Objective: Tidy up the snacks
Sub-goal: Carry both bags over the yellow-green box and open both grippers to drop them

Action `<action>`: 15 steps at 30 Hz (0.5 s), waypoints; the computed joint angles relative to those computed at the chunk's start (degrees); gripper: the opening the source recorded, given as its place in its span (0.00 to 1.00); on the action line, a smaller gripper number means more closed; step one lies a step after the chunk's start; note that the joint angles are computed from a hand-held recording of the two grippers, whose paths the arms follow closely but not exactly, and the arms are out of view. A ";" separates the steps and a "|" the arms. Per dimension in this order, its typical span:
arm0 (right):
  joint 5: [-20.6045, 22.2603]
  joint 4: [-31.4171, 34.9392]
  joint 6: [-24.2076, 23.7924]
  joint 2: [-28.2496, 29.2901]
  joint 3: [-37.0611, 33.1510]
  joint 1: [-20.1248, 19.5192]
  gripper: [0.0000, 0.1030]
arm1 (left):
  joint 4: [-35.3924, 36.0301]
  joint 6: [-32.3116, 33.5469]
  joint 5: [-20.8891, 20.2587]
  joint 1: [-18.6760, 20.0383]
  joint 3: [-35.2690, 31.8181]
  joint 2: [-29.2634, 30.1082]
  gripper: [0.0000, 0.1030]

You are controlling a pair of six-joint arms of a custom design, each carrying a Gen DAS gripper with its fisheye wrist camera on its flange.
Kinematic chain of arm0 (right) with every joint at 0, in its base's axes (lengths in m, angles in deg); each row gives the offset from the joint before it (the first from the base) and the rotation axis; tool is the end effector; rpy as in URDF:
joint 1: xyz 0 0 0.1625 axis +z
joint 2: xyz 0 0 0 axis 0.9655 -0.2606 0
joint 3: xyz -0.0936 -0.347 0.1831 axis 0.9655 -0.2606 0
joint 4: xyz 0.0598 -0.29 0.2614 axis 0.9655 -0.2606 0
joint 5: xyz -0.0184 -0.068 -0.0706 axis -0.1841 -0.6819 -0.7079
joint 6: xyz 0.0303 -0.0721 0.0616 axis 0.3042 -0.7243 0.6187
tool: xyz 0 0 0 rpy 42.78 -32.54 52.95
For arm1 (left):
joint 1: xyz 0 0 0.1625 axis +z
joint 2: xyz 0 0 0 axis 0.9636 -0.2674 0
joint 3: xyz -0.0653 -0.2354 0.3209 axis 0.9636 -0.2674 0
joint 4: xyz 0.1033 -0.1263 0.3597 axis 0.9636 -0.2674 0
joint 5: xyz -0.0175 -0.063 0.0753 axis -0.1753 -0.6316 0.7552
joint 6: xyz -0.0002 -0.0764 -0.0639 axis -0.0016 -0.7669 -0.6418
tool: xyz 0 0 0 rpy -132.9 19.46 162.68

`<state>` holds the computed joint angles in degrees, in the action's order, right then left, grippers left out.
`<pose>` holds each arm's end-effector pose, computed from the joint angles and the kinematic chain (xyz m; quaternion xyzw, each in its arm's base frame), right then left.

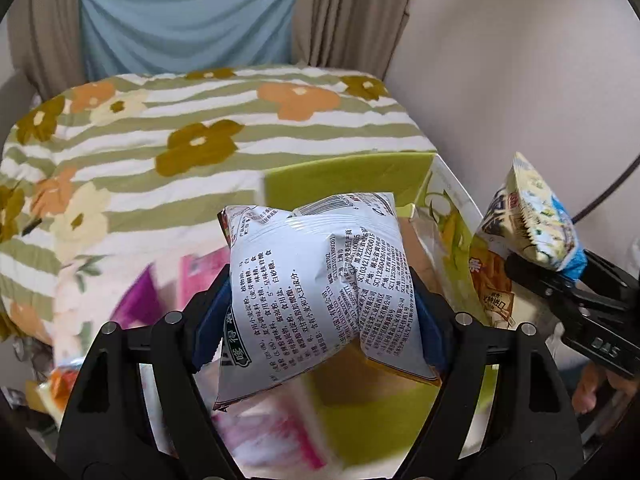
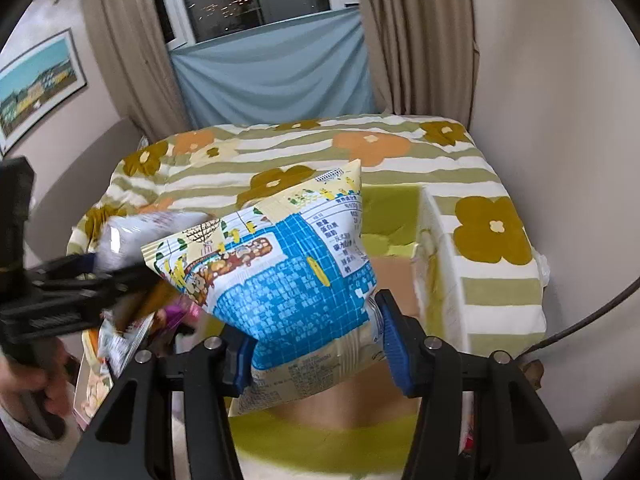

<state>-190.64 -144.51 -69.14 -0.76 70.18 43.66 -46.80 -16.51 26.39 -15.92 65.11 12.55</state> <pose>0.4531 -0.6862 0.1781 0.1411 -0.9023 0.3162 0.2567 -0.2504 -0.7833 0.3643 0.1969 0.9137 -0.2329 0.2685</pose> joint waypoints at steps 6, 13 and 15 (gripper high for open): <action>2.94 5.17 -0.83 2.04 -6.69 -3.38 0.48 | 6.13 1.23 2.56 0.44 -15.69 12.62 0.76; 4.60 9.14 1.10 3.76 -10.78 -5.06 0.48 | 14.55 1.77 5.31 1.35 -30.32 22.16 0.99; 4.68 9.88 1.42 3.98 -11.01 -5.19 0.48 | 13.12 1.30 4.99 1.55 -25.28 19.36 0.99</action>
<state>-185.95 -134.63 -67.72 3.21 59.17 38.47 -33.68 -15.21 31.37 -14.37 39.83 31.92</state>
